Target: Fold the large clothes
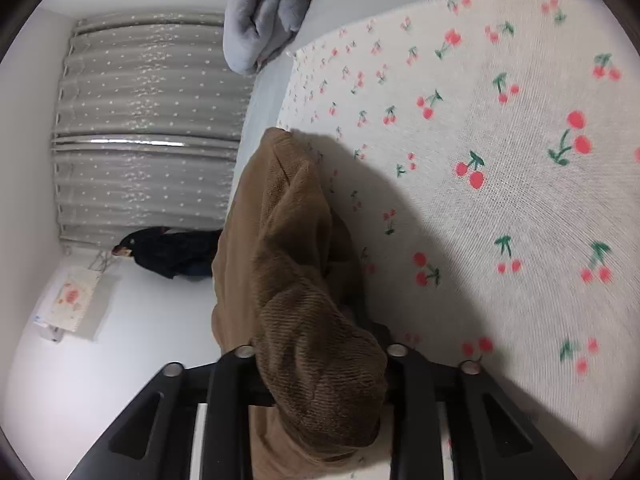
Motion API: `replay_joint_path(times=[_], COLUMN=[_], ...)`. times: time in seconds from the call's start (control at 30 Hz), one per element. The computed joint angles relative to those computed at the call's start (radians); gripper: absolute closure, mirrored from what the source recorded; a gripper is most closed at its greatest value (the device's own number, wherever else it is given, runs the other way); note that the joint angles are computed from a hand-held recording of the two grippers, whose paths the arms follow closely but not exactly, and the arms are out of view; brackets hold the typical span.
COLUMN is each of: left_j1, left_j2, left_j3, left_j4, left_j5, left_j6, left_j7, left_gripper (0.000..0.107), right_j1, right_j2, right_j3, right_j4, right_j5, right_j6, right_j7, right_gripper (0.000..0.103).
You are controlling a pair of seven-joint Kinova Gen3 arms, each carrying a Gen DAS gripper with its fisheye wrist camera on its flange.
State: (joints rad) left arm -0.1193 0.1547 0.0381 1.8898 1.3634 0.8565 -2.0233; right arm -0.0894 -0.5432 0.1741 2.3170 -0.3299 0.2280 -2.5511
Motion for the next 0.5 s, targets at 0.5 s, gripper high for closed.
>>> replay_joint_path(times=[0.5], left_j1=[-0.111], left_j2=[-0.248], left_j3=[-0.324], left_j4=[0.112], left_j5=[-0.241], left_j6=[0.487], left_j7=[-0.045], left_gripper=[0.090], right_j1=[0.042], right_j2=[-0.386], right_j3=[-0.277], right_j4=[-0.199], right_j5=[0.210], right_j6=[0.585], right_j7=[-0.284], right_gripper=[0.080])
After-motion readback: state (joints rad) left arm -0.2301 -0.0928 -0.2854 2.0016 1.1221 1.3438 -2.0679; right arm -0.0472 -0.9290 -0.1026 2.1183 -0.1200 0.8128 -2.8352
